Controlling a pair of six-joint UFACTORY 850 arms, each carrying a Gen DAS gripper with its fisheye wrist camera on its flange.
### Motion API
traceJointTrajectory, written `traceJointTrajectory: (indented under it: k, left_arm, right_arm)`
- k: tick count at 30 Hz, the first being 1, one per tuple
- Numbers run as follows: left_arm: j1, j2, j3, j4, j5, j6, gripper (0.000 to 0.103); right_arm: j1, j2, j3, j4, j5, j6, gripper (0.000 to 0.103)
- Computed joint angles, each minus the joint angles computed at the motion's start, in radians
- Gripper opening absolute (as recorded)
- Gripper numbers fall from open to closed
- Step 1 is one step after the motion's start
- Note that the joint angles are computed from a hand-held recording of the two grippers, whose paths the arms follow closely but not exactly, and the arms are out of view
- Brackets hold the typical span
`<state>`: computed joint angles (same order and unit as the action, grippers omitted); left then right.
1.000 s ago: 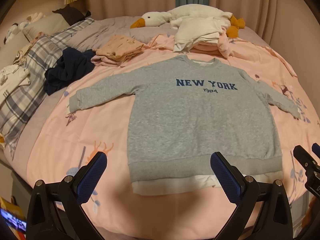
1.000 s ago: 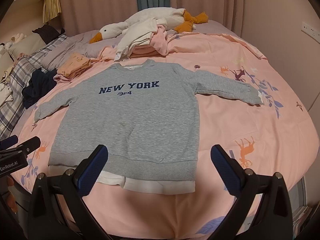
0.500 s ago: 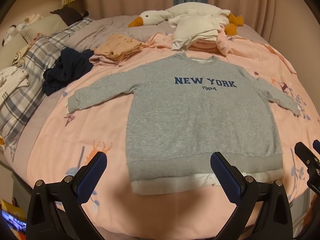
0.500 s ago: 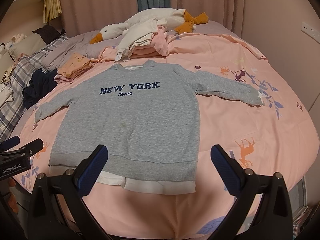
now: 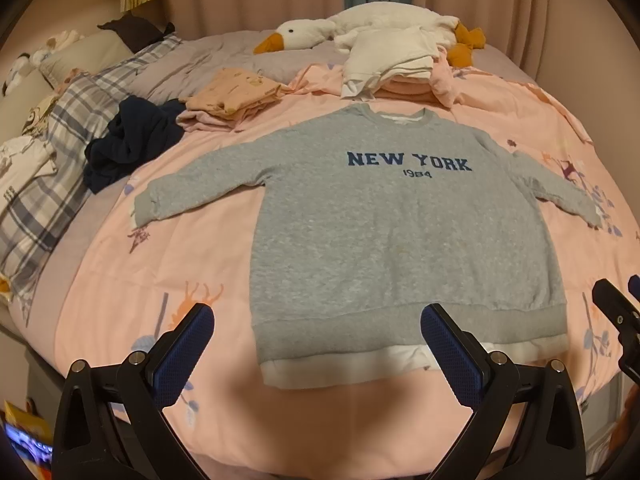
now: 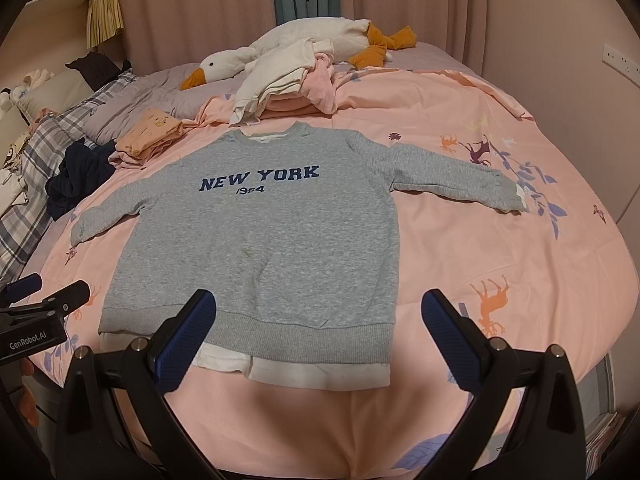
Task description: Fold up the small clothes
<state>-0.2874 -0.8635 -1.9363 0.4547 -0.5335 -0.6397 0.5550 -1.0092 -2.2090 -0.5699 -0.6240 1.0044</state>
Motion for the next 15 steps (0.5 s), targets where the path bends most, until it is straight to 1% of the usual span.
traceJointTrajectory:
  k: [12,14,15]
  left_arm:
    - [0.001,-0.003,-0.003,-0.006,-0.004,0.005,0.102]
    - [0.007,-0.014,-0.016,-0.056,0.002,0.037,0.102]
    - [0.012,-0.019,-0.021,-0.086,0.006,0.055,0.102]
  right_arm:
    - [-0.003,0.003,0.006,-0.005,0.004,0.007,0.103]
    - [-0.009,0.009,0.023,-0.009,0.029,0.023,0.103]
    - [-0.017,0.017,0.042,0.006,0.062,0.025,0.103]
